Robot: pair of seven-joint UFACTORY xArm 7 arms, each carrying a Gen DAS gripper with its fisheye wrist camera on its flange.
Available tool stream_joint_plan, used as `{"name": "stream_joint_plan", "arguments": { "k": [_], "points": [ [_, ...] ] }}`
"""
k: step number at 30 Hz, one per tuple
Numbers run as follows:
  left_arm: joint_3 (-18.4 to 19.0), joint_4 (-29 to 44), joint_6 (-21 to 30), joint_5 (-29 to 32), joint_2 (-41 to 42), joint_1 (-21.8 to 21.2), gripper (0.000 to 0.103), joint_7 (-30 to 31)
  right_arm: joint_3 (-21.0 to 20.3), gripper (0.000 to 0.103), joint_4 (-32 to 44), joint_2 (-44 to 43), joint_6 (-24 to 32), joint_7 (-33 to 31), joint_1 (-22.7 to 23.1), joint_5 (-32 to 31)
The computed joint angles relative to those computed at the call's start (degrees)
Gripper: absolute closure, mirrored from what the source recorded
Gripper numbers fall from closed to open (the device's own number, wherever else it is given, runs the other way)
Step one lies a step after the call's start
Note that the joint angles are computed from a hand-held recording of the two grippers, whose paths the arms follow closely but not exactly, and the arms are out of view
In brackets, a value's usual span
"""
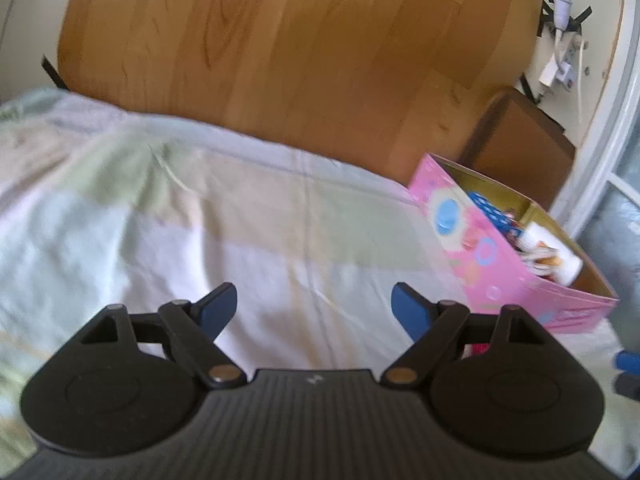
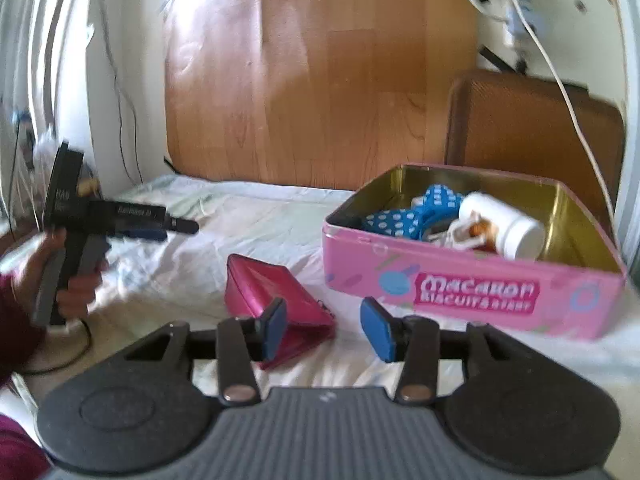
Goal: Organize rigid objects
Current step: 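Lift the pink pouch with the right tool and carry it over the tin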
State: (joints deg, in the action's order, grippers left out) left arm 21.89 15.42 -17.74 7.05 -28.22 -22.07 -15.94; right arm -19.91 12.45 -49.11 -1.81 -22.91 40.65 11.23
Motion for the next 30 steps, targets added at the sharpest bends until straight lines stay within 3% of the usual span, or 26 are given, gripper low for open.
{"name": "stream_joint_plan", "arguments": {
  "k": [6, 13, 19, 21, 22, 23, 24, 25, 26, 28, 30],
  "points": [
    [8.36, -0.63, 5.86, 0.31, -6.76, -9.92, 0.017, 2.89, -2.72, 0.052, -1.34, -1.34, 0.73, -0.79, 2.5, 0.99],
    [15.69, 0.87, 9.7, -2.36, -11.83, -22.81, 0.017, 9.65, -3.42, 0.05, -1.86, 0.88, -0.93, -0.59, 6.0, 1.62],
    [18.02, 2.95, 10.6, -6.14, -10.9, -30.54, 0.017, 14.02, -5.43, 0.05, -0.82, 4.49, -2.72, -0.44, 9.55, 1.07],
    [19.07, 4.54, 10.76, -7.86, -8.22, -33.63, 0.019, 15.01, -6.45, 0.05, -0.05, 6.53, -4.2, -0.36, 10.92, 0.6],
    [19.9, 5.28, 10.92, -8.49, -6.92, -35.3, 0.03, 15.76, -6.74, 0.051, 0.23, 7.49, -5.06, -0.22, 11.45, 0.18],
    [23.13, 6.25, 11.3, -9.3, -6.22, -39.37, 0.036, 17.22, -7.83, 0.051, 0.74, 8.85, -6.23, -0.34, 12.77, -0.48],
    [26.09, 7.02, 12.15, -10.9, -7.07, -42.95, 0.042, 18.33, -8.38, 0.061, 1.26, 10.05, -6.77, -0.06, 13.55, -1.15],
    [26.73, 7.42, 12.92, -11.7, -7.28, -44.12, 0.047, 18.38, -8.75, 0.078, 2.01, 11.18, -6.55, 0.46, 14.09, -1.78],
    [25.03, 7.01, 12.01, -12.09, -6.82, -42.9, 0.048, 18.55, -10.38, 0.077, 2.5, 10.92, -5.79, 0.35, 15.66, -2.39],
    [17.88, 5.96, 11.17, -12.35, -6.87, -36.77, 0.049, 19.03, -8.64, 0.078, 1.87, 10.31, -7.36, 0.01, 14.41, -3.83],
    [14.88, 5.76, 10.44, -13.03, -9.19, -34.84, 0.05, 20.27, -8.01, 0.078, 0.95, 8.31, -9.98, -0.43, 13.38, -6.08]
  ]
}}
